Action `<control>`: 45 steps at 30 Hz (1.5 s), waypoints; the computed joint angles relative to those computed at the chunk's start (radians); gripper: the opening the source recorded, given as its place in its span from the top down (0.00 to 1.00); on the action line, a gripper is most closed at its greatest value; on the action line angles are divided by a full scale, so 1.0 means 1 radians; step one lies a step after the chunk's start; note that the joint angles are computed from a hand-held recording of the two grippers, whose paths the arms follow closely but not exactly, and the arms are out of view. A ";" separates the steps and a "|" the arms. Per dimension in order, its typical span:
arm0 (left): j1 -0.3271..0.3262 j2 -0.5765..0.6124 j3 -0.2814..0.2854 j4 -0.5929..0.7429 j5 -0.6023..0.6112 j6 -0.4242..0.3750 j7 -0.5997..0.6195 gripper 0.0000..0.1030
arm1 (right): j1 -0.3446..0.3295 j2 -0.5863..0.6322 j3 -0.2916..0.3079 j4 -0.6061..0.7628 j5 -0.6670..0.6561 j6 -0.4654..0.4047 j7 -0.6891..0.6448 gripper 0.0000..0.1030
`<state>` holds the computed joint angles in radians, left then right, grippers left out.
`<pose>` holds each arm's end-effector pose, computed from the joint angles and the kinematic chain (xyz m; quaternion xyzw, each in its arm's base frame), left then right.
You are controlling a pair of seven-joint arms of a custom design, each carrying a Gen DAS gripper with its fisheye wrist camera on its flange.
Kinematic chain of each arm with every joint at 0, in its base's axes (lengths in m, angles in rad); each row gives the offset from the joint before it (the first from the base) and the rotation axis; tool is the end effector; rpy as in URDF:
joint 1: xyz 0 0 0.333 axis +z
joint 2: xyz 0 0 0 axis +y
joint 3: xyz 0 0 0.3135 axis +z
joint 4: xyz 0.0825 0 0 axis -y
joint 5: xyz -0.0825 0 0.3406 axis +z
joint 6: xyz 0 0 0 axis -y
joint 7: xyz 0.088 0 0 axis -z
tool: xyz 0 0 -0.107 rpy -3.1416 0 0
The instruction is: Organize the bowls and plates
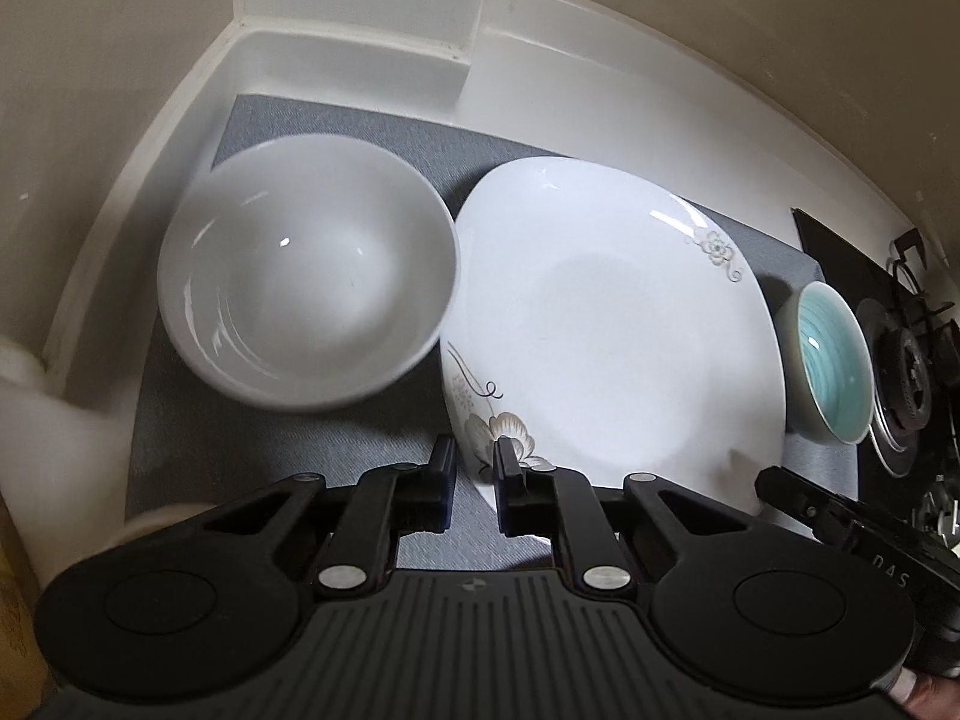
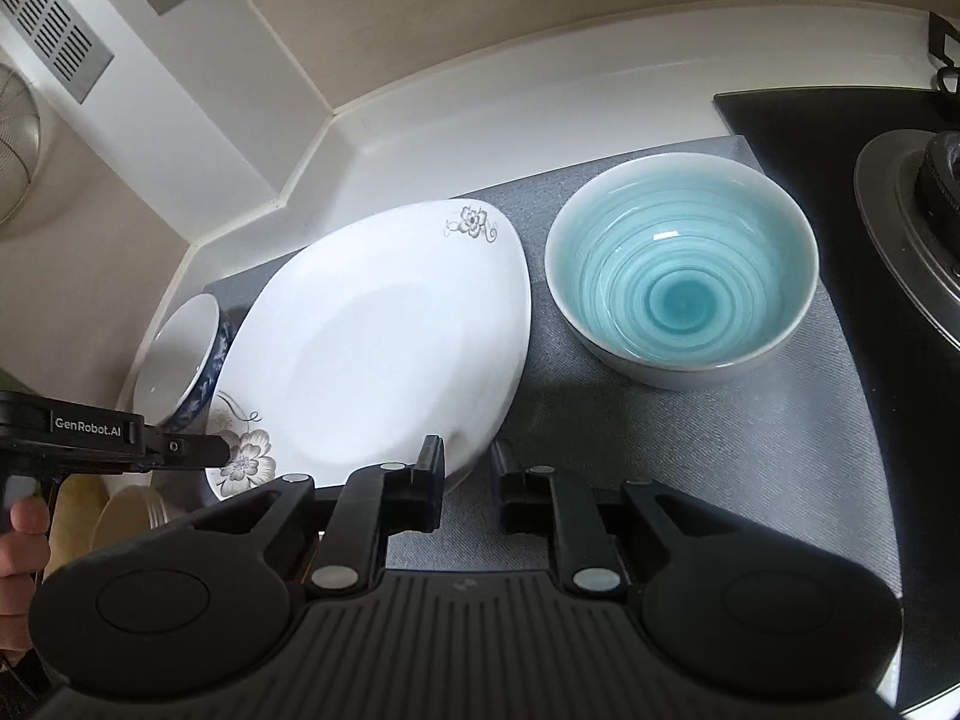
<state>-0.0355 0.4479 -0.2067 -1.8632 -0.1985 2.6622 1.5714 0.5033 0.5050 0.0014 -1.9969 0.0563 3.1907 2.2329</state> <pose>0.6220 -0.1337 0.3451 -0.6760 0.7084 -0.2011 0.0274 0.5533 0.2996 0.3167 -0.5903 0.7332 -0.0594 0.3323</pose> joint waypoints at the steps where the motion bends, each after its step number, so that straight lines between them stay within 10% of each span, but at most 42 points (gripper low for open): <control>1: 0.000 0.000 0.002 -0.005 -0.001 0.011 -0.004 0.88 | 0.014 0.003 -0.013 0.005 -0.001 -0.004 0.005 0.84; 9: 0.057 -0.078 -0.060 -0.090 -0.085 0.052 0.106 0.86 | 0.157 -0.035 -0.155 -0.032 -0.046 -0.018 0.062 0.81; 13: 0.075 -0.173 -0.089 -0.195 -0.197 0.064 0.226 0.61 | 0.253 -0.101 -0.229 -0.097 -0.145 -0.065 0.073 0.44; 17: 0.056 -0.253 -0.087 -0.287 -0.311 0.071 0.325 0.44 | 0.198 -0.137 -0.110 -0.131 -0.186 -0.120 0.051 0.42; 18: 0.054 -0.264 -0.088 -0.298 -0.352 0.057 0.355 0.42 | 0.217 -0.135 -0.114 -0.120 -0.214 -0.158 0.064 0.43; 21: 0.045 -0.287 -0.085 -0.330 -0.481 0.032 0.451 0.41 | 0.251 -0.117 -0.120 -0.084 -0.301 -0.265 0.093 0.90; 33: -0.066 -0.264 -0.023 -0.392 -0.313 0.017 0.346 0.39 | 0.176 -0.267 -0.134 -0.283 -0.535 -0.243 0.358 0.92; 37: -0.076 -0.225 -0.031 -0.384 -0.292 0.017 0.323 0.56 | 0.144 -0.285 -0.115 -0.322 -0.601 -0.180 0.434 0.73; 45: -0.100 -0.201 -0.031 -0.379 -0.141 0.031 0.225 0.88 | 0.140 -0.260 -0.118 -0.337 -0.647 -0.112 0.507 0.90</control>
<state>-0.1357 0.2468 -0.2378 -2.2427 -0.3397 2.6931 1.7963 0.6430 0.2454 -0.1166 -2.3341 -0.5909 3.0789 2.7401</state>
